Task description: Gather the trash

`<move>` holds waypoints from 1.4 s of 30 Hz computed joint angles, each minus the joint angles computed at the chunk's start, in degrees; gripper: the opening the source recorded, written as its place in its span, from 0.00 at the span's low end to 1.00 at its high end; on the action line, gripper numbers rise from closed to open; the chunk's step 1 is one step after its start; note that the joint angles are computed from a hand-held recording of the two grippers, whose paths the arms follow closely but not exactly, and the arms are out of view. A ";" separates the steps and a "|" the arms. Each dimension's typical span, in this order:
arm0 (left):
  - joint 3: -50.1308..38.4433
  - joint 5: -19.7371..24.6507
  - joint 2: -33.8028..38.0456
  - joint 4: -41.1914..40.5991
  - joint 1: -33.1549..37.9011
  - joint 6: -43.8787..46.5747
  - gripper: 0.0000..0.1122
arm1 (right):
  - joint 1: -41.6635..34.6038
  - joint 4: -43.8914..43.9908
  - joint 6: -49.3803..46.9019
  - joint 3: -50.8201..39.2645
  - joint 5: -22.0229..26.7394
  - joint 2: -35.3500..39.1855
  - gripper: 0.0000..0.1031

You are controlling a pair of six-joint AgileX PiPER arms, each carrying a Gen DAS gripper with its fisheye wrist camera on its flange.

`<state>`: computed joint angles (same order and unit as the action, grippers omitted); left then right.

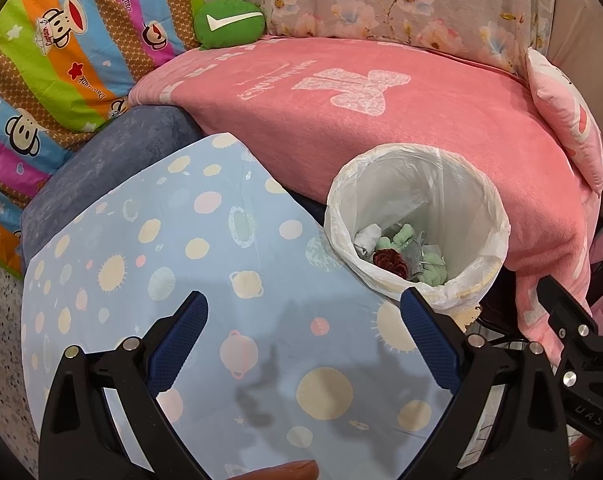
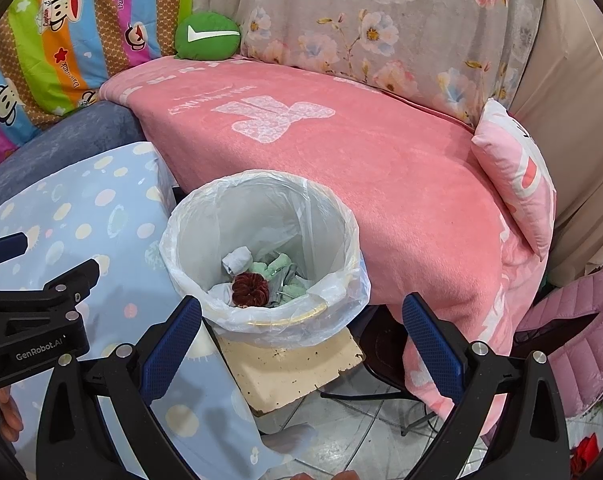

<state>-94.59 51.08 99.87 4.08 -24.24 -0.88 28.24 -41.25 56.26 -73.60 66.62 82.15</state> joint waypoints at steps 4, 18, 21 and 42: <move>0.28 -0.17 -0.05 0.44 -0.40 -0.51 0.82 | 0.04 -0.07 -0.02 0.16 0.02 -0.11 0.94; 1.56 -1.00 -0.68 1.63 -0.90 -1.85 0.82 | 0.37 -0.10 0.57 1.03 -0.11 -0.30 0.94; 1.26 -0.30 -0.46 1.13 -0.72 -2.43 0.82 | 0.61 -0.19 1.03 1.54 -0.19 -0.42 0.94; 1.91 -0.86 -0.77 1.94 -1.27 -2.65 0.82 | 0.50 -0.49 1.83 3.39 -0.76 -1.24 0.94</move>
<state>-92.68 50.22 99.10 6.01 -25.50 -3.54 28.74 -41.74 58.09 -70.21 65.86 80.91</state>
